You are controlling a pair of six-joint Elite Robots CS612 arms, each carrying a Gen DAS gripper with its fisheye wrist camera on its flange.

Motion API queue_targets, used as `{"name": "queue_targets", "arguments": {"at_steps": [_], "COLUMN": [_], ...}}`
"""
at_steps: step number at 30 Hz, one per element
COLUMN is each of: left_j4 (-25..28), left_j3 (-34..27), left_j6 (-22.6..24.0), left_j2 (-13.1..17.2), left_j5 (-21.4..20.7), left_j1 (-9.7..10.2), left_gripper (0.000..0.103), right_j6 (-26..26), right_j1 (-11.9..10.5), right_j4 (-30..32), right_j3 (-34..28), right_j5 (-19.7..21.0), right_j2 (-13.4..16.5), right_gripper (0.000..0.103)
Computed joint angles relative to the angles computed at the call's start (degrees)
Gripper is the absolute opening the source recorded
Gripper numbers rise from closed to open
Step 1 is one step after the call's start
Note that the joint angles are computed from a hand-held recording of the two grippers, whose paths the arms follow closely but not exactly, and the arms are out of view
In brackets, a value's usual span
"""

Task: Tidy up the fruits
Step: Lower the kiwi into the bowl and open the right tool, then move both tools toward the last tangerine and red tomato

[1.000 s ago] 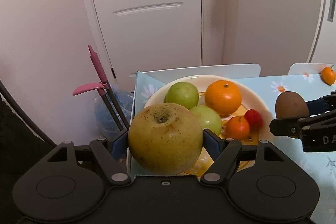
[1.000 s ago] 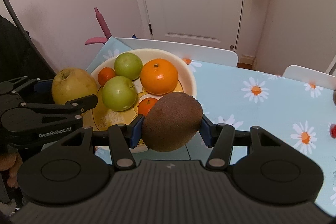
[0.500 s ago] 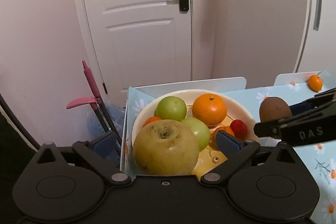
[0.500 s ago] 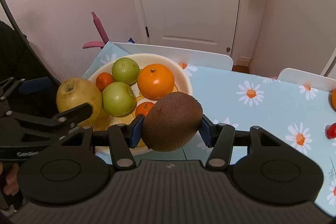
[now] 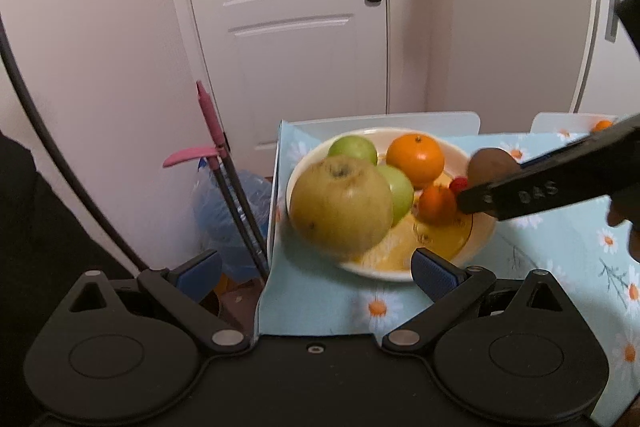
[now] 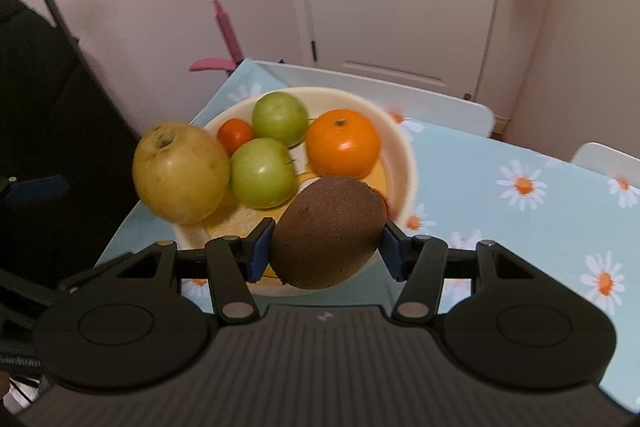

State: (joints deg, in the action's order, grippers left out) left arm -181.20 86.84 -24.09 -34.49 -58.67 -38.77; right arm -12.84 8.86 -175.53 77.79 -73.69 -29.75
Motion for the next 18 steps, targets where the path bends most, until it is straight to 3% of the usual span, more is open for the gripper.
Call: {"name": "queue_targets", "arguments": {"at_steps": [7,10,12,18], "left_j4": [-0.4,-0.6,-0.7,-1.3], "left_j3": [1.0,0.9,0.9,0.8], "left_j6": [2.3,2.9,3.3,4.1], "left_j2": [0.0,0.1,0.2,0.0], "left_j5": [0.5,0.3,0.2,-0.5], "left_j1": [-0.68,-0.77,-0.9,-1.04], "left_gripper": [0.103,0.103,0.103,0.103], "right_j6": [-2.7,-3.2,-2.5,-0.3], "right_j1": [0.5,0.4,0.2,-0.5], "right_j4": [-0.3,-2.7,-5.1,-7.6], "right_j3": [-0.6,0.1,0.7,3.1], "right_j5": [1.1,0.9,0.3,-0.7], "right_j2": [0.8,0.5,0.2,-1.6], "right_gripper": [0.072,0.083,0.1,0.102]}}
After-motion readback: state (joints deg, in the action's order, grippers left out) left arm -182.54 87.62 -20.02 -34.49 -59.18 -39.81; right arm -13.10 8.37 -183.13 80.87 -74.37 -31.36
